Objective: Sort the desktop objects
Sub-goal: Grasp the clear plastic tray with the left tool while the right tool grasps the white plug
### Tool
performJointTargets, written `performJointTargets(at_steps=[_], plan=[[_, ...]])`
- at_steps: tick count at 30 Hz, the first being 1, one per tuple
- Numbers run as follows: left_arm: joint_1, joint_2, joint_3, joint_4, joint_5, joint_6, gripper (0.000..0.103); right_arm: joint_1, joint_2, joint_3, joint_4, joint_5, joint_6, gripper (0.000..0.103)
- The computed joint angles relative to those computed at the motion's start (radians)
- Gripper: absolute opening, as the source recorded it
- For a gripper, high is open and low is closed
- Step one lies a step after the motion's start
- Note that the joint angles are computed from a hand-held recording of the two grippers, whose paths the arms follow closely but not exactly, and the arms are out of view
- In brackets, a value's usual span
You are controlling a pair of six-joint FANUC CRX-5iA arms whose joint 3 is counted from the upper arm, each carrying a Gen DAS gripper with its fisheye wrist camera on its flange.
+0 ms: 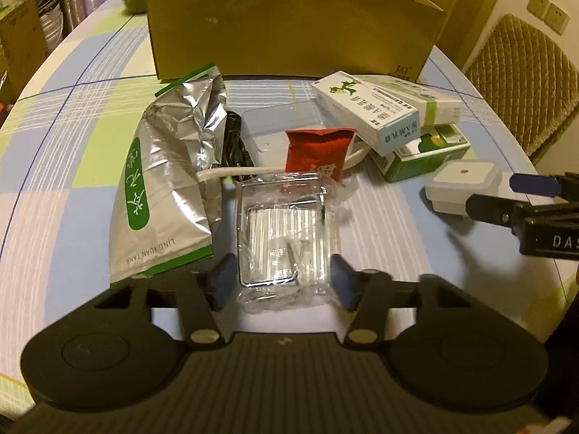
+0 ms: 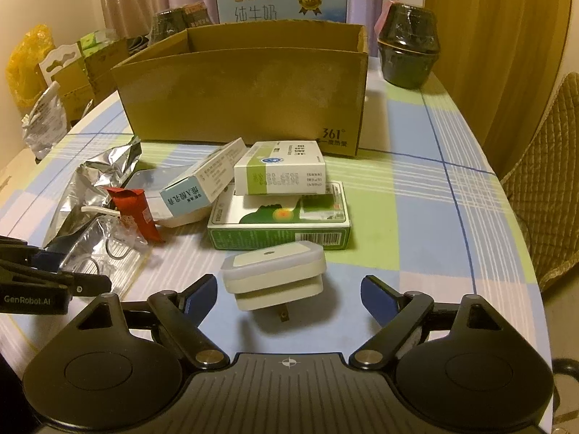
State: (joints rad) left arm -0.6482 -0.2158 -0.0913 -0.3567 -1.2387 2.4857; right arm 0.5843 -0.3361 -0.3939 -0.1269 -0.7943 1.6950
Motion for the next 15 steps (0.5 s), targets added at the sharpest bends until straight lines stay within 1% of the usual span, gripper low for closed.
performJointTargets(at_steps=[2, 3, 5, 6, 8, 11, 15], plan=[[-0.003, 0.002, 0.004, -0.005, -0.004, 0.002, 0.040, -0.001, -0.001, 0.000, -0.004, -0.001, 0.004, 0.085], [-0.004, 0.002, 0.005, -0.008, -0.005, 0.002, 0.039, -0.002, -0.002, 0.000, -0.006, 0.000, 0.007, 0.085], [-0.005, 0.002, 0.007, -0.006, -0.009, -0.004, 0.032, 0.000, -0.004, -0.002, -0.005, 0.003, 0.011, 0.085], [-0.005, 0.000, 0.005, -0.003, -0.007, -0.008, 0.032, 0.001, -0.005, -0.003, -0.004, 0.003, 0.012, 0.085], [-0.009, -0.004, 0.006, -0.002, -0.007, -0.015, 0.026, 0.002, -0.005, -0.004, -0.004, 0.004, 0.017, 0.085], [-0.019, -0.001, 0.013, 0.005, -0.015, -0.031, 0.026, 0.004, -0.004, -0.007, 0.000, 0.005, 0.019, 0.084], [-0.028, -0.006, 0.004, 0.010, -0.006, -0.022, 0.026, 0.009, 0.000, -0.009, 0.006, 0.019, 0.038, 0.084]])
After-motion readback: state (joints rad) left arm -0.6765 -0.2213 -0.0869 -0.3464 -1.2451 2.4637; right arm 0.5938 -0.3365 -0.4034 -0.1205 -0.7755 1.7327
